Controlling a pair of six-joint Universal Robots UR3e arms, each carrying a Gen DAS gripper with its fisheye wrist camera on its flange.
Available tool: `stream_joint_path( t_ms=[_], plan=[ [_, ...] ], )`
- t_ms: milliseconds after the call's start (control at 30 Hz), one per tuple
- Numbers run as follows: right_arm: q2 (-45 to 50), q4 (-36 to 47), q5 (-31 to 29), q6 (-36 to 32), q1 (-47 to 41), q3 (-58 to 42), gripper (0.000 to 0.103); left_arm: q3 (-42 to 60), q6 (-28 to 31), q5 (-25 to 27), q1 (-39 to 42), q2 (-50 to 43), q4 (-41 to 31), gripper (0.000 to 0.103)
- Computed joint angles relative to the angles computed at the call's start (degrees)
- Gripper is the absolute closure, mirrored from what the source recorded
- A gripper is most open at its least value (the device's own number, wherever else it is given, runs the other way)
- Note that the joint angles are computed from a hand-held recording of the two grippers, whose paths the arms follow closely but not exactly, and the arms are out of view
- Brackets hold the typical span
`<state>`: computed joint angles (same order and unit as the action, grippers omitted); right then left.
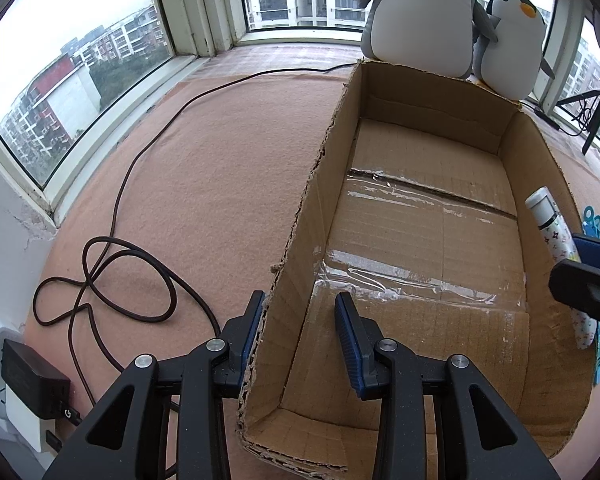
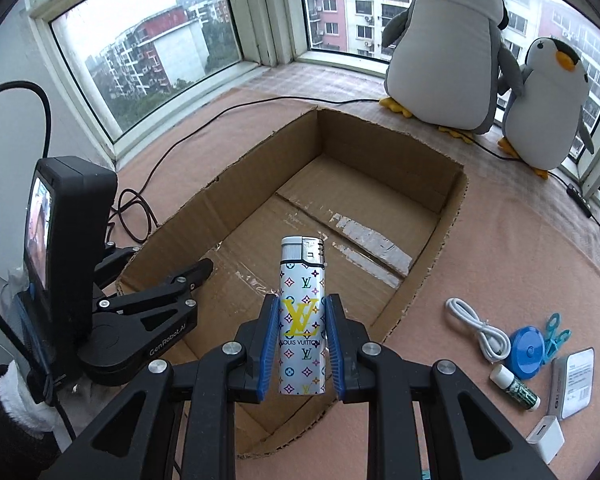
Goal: Organize rigid objects
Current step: 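Carry the lighter over the cardboard box and release it inside, then return the right gripper to the items and grasp the blue phone stand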
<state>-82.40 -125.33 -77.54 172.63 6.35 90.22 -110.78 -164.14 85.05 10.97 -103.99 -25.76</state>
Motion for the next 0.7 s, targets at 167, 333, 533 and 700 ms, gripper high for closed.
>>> stream_joint_path(
  t_ms=[167, 333, 533, 700],
  plan=[
    [-0.26, -0.94, -0.25, 0.48, 0.27, 0.53, 0.076, -0.06, 0.06, -0.03, 0.07, 0.02, 0.05, 0.065],
    [-2.08, -1.92, 1.09, 0.63, -0.36, 1.71, 0.050, -0.23, 0.18, 0.06, 0.06, 0.11, 0.22, 0.065],
    [-8.14, -0.68, 3.32, -0.37, -3.42, 5.84, 0.050, -0.55, 0.21, 0.16, 0.03, 0.23, 0.48, 0.065],
    [-19.25, 4.25, 7.40, -4.40, -11.60, 14.04, 0.050, -0.59, 0.13, 0.18, 0.00, 0.25, 0.52, 0.065]
  ],
)
